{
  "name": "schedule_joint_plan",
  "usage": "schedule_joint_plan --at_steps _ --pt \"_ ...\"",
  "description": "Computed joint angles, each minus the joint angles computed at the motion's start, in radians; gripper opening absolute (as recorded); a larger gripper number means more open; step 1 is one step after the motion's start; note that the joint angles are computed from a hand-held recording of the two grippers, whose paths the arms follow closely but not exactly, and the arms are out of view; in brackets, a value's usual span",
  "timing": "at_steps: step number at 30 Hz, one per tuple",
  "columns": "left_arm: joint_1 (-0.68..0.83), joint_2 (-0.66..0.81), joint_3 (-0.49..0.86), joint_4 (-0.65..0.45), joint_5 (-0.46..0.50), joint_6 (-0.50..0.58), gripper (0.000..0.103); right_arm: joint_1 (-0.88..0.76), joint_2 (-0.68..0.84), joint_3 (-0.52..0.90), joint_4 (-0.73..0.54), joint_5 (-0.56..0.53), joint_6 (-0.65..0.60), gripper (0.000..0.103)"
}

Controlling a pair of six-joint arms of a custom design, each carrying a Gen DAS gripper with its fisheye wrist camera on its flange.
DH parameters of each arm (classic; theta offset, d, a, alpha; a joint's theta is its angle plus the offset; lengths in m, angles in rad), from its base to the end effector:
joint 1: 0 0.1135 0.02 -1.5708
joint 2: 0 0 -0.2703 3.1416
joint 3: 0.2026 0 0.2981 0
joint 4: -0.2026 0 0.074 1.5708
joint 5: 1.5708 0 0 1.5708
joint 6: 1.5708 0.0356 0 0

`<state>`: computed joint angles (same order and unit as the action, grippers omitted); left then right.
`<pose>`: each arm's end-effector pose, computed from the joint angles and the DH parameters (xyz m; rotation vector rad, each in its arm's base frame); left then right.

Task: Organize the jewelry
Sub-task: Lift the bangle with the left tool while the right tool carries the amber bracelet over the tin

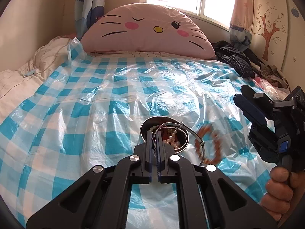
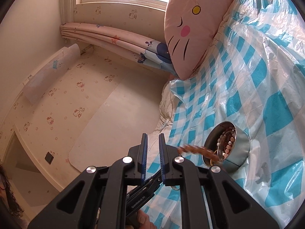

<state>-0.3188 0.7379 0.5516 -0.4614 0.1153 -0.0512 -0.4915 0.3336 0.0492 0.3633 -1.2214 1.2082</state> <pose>0.1937 -0.0682 0.2342 0.3614 2.2043 -0.3309 0.1459 -0.0402 0.1844 0.3489 1.7074 1.4379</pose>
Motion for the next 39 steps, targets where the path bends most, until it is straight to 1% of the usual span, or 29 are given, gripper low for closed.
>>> schedule_joint_plan --at_steps 2,3,4,5,6,7,8,9,10,13,15,16,18,22,25,29,30,31,32,33,35,36,39 --pt "-0.011 0.024 0.013 0.022 -0.009 -0.014 0.004 0.003 0.077 0.003 0.138 0.017 0.054 0.013" --pt "-0.014 0.031 0.014 0.030 -0.014 -0.020 0.004 0.004 0.098 0.014 0.134 0.022 0.038 0.013" --pt "-0.011 0.035 0.013 0.037 -0.014 -0.025 0.004 0.003 0.091 0.045 0.004 0.029 -0.059 0.013" --pt "-0.004 0.038 0.008 0.042 -0.011 -0.029 0.004 0.000 0.078 0.088 -0.184 0.039 -0.198 0.015" --pt "0.004 0.041 0.003 0.047 -0.009 -0.029 0.004 -0.002 0.075 0.135 -0.387 0.060 -0.362 0.026" --pt "0.013 0.045 -0.004 0.052 -0.007 -0.027 0.004 0.010 0.108 0.195 -0.593 0.107 -0.555 0.036" --pt "0.020 0.050 -0.012 0.057 -0.005 -0.025 0.004 0.048 0.159 0.250 -0.760 0.185 -0.725 0.037" --pt "0.031 0.063 -0.014 0.061 0.001 -0.022 0.004 0.109 0.218 0.296 -0.877 0.296 -0.851 0.037" --pt "0.040 0.070 -0.017 0.062 0.006 -0.021 0.004 0.171 0.272 0.317 -0.927 0.391 -0.910 0.037" --pt "0.060 0.067 -0.024 0.065 0.022 -0.014 0.004 0.347 0.408 0.340 -0.951 0.611 -0.956 0.037" --pt "0.070 0.063 -0.026 0.067 0.034 -0.014 0.004 0.448 0.445 0.355 -0.949 0.761 -0.959 0.035" --pt "0.076 0.063 -0.027 0.067 0.040 -0.014 0.004 0.482 0.453 0.360 -0.946 0.817 -0.956 0.032" --pt "0.080 0.063 -0.028 0.066 0.047 -0.012 0.004 0.535 0.460 0.366 -0.951 0.901 -0.951 0.030" --pt "0.086 0.058 -0.033 0.065 0.058 -0.008 0.004 0.563 0.382 0.348 -0.989 0.987 -0.939 0.030" --pt "0.087 0.060 -0.032 0.067 0.065 -0.009 0.004 0.548 0.463 0.354 -0.971 0.966 -0.956 0.030" --pt "0.086 0.062 -0.030 0.066 0.063 -0.012 0.004 0.657 0.523 0.382 -0.963 1.082 -0.972 0.030" --pt "0.084 0.062 -0.032 0.067 0.062 -0.014 0.004 0.650 0.519 0.381 -0.964 1.065 -0.975 0.023" --pt "0.082 0.061 -0.033 0.066 0.060 -0.016 0.004 0.606 0.511 0.373 -0.962 1.000 -0.975 0.014" --pt "0.081 0.061 -0.033 0.066 0.059 -0.017 0.004 0.537 0.505 0.359 -0.955 0.905 -0.973 0.013" --pt "0.083 0.061 -0.032 0.066 0.062 -0.015 0.004 0.455 0.498 0.342 -0.947 0.788 -0.973 0.013" --pt "0.079 0.060 -0.034 0.065 0.058 -0.015 0.004 0.255 0.480 0.299 -0.932 0.496 -0.976 0.013" --pt "0.082 0.062 -0.033 0.066 0.060 -0.015 0.004 0.172 0.478 0.279 -0.919 0.371 -0.969 0.013" --pt "0.077 0.066 -0.036 0.068 0.055 -0.012 0.004 0.018 0.442 0.226 -0.838 0.106 -0.903 0.013"
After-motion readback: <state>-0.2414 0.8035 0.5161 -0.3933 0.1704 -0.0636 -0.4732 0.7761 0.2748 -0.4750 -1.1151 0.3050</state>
